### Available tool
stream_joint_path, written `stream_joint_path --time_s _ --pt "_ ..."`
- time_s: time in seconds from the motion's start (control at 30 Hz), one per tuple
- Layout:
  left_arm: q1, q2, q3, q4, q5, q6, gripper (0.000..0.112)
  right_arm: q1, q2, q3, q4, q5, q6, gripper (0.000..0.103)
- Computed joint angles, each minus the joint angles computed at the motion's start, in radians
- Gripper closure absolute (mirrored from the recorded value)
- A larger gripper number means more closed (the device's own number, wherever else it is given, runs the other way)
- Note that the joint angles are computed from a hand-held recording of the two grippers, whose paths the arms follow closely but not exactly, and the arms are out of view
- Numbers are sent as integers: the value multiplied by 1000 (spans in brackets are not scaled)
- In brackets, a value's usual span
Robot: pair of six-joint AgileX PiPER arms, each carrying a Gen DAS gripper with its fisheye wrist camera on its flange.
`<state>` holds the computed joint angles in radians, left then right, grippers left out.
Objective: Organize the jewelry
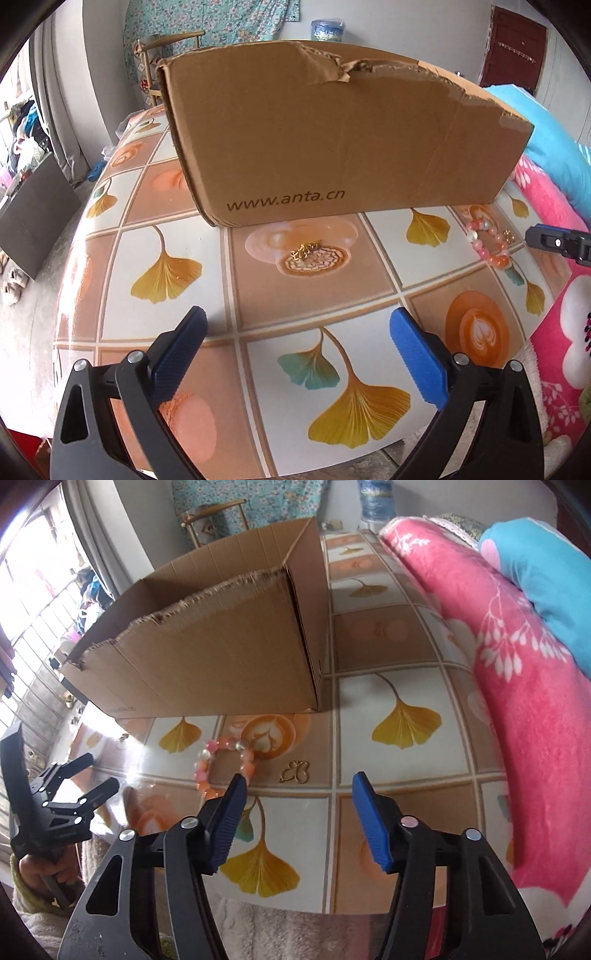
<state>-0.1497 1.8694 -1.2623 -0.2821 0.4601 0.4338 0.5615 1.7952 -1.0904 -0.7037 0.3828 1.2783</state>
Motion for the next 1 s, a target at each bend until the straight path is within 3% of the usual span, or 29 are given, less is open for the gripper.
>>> stream_joint_path --time_s 0.27,0.53,0.6,1.0 --pt "0 -6 17 -4 -24 12 15 13 49 -46 9 26 -16 59" --pt "3 -7 19 -15 -29 25 15 101 98 -118 -112 178 60 74" --pt "3 -7 19 -13 -29 21 15 107 94 -113 -112 173 65 80" --pt "-2 -11 19 4 -28 -2 15 101 122 -155 -110 173 38 81"
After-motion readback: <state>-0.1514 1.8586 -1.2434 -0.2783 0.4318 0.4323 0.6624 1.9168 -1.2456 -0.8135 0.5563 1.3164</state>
